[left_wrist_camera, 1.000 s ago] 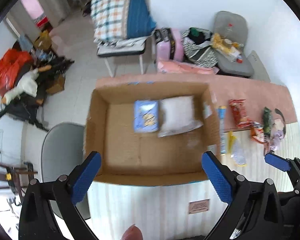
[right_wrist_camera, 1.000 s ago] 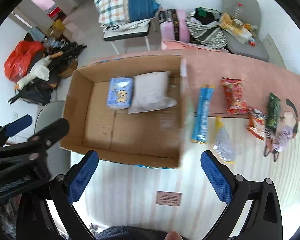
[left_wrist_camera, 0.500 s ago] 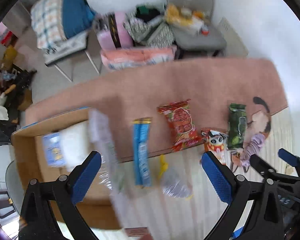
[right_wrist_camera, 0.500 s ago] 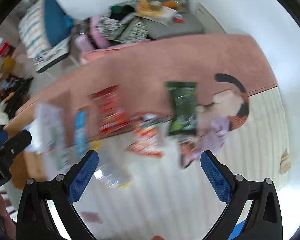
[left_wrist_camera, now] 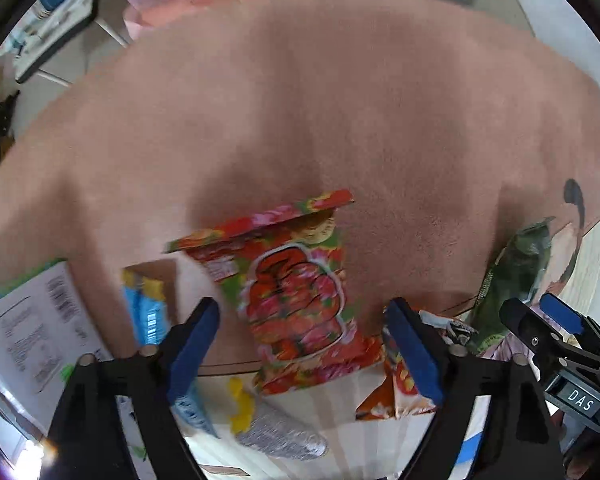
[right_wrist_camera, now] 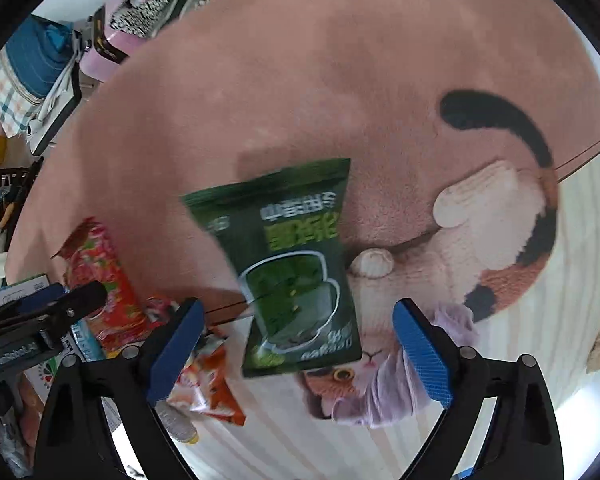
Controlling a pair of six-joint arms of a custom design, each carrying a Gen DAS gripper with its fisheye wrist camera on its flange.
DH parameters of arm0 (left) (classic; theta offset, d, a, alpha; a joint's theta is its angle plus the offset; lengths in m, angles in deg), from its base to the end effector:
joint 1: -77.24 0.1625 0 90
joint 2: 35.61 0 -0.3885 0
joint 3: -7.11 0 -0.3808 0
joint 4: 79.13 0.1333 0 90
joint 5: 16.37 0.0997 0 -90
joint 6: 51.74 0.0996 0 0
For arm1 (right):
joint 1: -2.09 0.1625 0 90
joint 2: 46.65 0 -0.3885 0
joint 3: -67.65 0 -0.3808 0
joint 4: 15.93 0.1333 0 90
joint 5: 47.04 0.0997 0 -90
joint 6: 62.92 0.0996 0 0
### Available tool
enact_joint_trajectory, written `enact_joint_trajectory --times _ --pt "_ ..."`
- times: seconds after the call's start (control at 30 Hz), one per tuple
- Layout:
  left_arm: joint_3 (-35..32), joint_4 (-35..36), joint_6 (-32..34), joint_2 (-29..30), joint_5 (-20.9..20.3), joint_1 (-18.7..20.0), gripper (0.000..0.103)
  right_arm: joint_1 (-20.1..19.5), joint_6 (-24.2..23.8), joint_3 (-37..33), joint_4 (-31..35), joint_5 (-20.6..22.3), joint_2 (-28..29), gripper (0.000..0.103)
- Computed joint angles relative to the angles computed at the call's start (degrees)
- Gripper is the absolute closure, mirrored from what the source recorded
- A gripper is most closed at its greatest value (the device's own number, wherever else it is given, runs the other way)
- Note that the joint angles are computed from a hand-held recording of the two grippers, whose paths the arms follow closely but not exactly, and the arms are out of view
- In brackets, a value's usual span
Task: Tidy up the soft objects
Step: 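Grasp the red Deeyeo bag with the left tool while the right grasps the green seaweed bag, then lower both bags into the box and open both tools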
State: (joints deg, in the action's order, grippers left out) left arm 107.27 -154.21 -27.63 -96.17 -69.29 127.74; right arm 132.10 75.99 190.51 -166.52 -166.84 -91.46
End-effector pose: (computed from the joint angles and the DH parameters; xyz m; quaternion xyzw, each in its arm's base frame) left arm -0.1545 -0.4915 0.1308 0.5680 0.6395 0.3925 0.3383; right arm 0.3366 -0.2706 -0.0486 -0.7004 -0.6506 0.2528 0.1491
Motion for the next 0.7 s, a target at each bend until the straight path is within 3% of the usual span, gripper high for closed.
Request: enact_joint_trajectory --times 0.07,0.13,0.2,0.27,0.33,0.5,0.7 --pt "1.75 -0.94 -0.71 0.07 1.61 -0.08 0.042 -0.46 -0.91 1.77 -5.47 -0.03 1.34 0.013" --pt "4.16 -4.27 0.18 -1.01 3.52 -0.39 0.05 -1.16 -2.45 2.96 -10.33 0.29 2.85 0.024" --pt "4.1 -4.7 0.55 -1.6 2.83 -0.28 0.054 -1.39 -2.61 3.36 -12.73 -0.16 3.85 0.046" --pt "3.88 -5.28 1.63 -2.74 2.58 -0.17 0.058 -1.06 -1.9 2.34 -9.55 -0.61 3.4 0.06" --pt "3.89 -6.37 3.67 -4.6 2.26 -0.27 0.059 -0.52 -1.1 0.73 -5.64 -0.7 2.79 0.065" --pt "-0.69 -3.71 7.75 -9.14 -2.22 0.08 0.059 2.69 1.19 -7.51 8.44 -3.18 1.76 0.066" --pt "-17.86 6.18 12.02 -9.27 -9.51 3.06 0.059 6.53 0.56 -27.96 29.68 -8.85 6.26 0.066"
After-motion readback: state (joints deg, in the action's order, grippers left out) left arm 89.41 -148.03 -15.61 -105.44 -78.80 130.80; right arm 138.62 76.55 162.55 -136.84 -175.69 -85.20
